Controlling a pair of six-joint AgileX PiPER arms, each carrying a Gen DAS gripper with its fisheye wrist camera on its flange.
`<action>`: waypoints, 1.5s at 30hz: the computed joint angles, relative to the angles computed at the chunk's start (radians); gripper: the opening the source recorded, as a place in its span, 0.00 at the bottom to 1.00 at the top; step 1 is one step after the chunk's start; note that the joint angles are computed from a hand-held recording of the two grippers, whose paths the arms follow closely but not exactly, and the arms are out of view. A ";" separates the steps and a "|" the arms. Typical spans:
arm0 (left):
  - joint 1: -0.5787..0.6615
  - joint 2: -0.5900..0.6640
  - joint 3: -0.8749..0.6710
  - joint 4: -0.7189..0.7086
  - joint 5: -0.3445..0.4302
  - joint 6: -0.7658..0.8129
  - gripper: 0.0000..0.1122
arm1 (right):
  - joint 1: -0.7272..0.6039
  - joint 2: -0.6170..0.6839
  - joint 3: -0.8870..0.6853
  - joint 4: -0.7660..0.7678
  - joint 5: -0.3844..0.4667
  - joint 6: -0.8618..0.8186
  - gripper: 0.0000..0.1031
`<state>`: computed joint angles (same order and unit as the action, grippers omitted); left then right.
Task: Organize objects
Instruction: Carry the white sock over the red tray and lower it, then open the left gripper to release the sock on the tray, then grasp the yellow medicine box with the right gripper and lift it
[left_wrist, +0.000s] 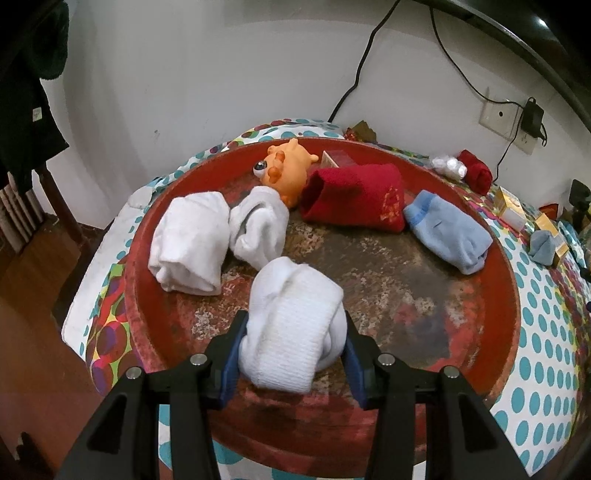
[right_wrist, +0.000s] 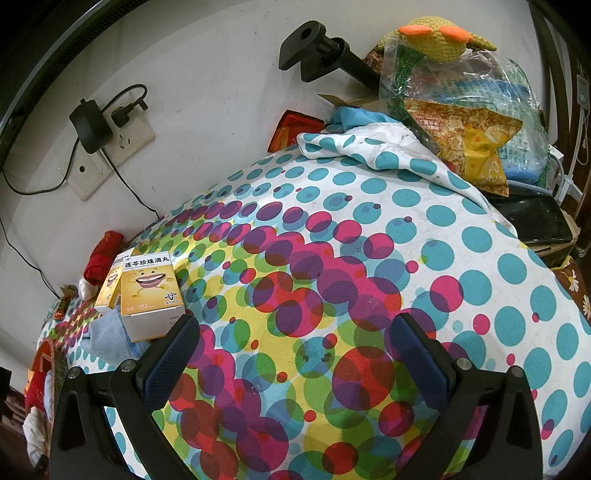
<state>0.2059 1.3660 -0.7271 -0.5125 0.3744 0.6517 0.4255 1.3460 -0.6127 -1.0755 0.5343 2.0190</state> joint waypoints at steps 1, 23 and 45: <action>0.000 0.002 -0.001 -0.001 0.001 0.001 0.42 | 0.000 -0.001 0.001 -0.001 -0.001 0.001 1.00; 0.379 -0.401 0.055 -0.561 0.416 0.489 0.66 | 0.017 0.051 -0.054 0.086 0.060 -0.104 1.00; 0.294 -0.508 0.332 -0.590 0.455 0.601 0.68 | -0.060 0.366 -0.525 0.613 -0.016 -0.737 0.67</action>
<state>0.5004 0.8583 -0.3952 -1.1020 0.8295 1.2524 0.3654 1.7122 -1.1376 -0.4625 0.5188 1.2823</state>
